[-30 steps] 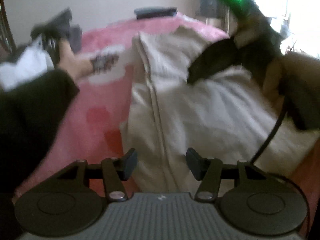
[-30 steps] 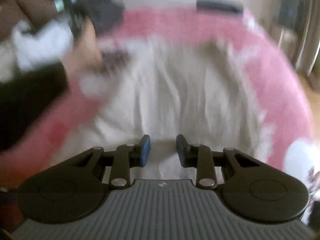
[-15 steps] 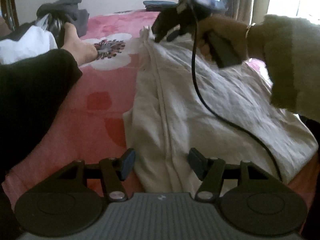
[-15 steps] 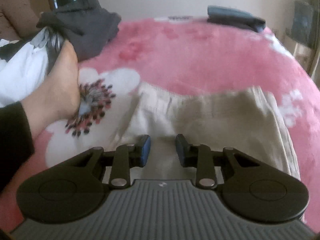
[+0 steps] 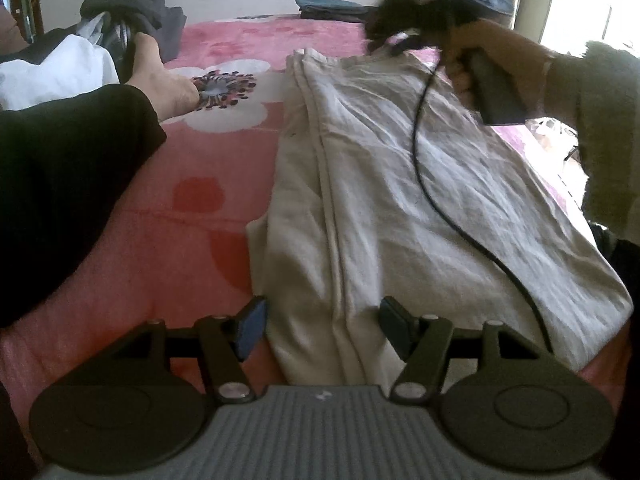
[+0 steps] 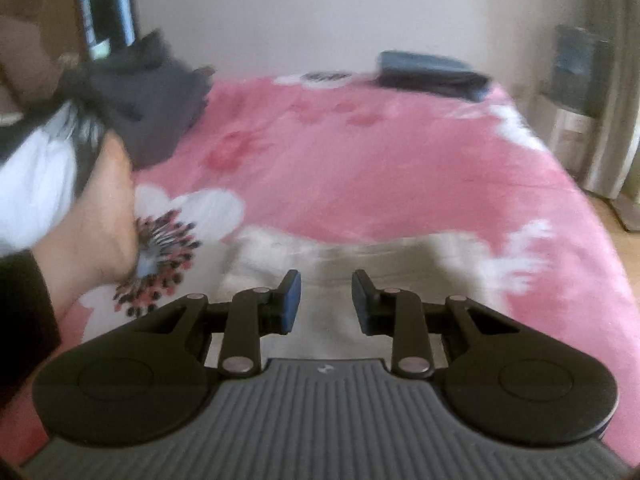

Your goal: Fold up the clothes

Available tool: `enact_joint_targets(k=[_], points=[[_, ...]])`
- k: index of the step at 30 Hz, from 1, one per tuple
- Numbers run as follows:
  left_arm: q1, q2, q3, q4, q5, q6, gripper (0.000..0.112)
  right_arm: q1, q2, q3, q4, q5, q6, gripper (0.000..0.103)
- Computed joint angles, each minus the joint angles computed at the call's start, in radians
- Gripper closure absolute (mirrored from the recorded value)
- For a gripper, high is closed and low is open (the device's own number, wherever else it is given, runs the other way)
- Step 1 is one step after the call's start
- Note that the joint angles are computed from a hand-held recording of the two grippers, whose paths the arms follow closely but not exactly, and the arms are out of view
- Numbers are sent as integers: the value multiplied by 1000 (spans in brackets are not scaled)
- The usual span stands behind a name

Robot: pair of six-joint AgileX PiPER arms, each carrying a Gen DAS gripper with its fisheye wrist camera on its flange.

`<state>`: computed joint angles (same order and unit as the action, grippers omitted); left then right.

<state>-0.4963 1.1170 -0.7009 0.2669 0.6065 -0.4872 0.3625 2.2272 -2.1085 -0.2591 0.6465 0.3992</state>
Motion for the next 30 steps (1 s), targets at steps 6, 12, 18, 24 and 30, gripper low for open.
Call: enact_joint_targets(k=[6, 12, 18, 24, 30], points=[[-20, 5, -4, 45, 7, -56, 46, -95, 129, -137, -25, 96, 75, 59], [-64, -5, -2, 156, 27, -175, 46, -137, -91, 193, 30, -71, 192, 64], [-131, -49, 4, 279, 68, -287, 48, -193, -647, 761, 135, -170, 159, 64], [-267, -111, 15, 444, 116, -402, 48, -203, -1132, 1110, 405, -48, -1, 64], [-376, -108, -5, 327, 136, -195, 48, 243, -1116, 1194, -91, 163, 464, 67]])
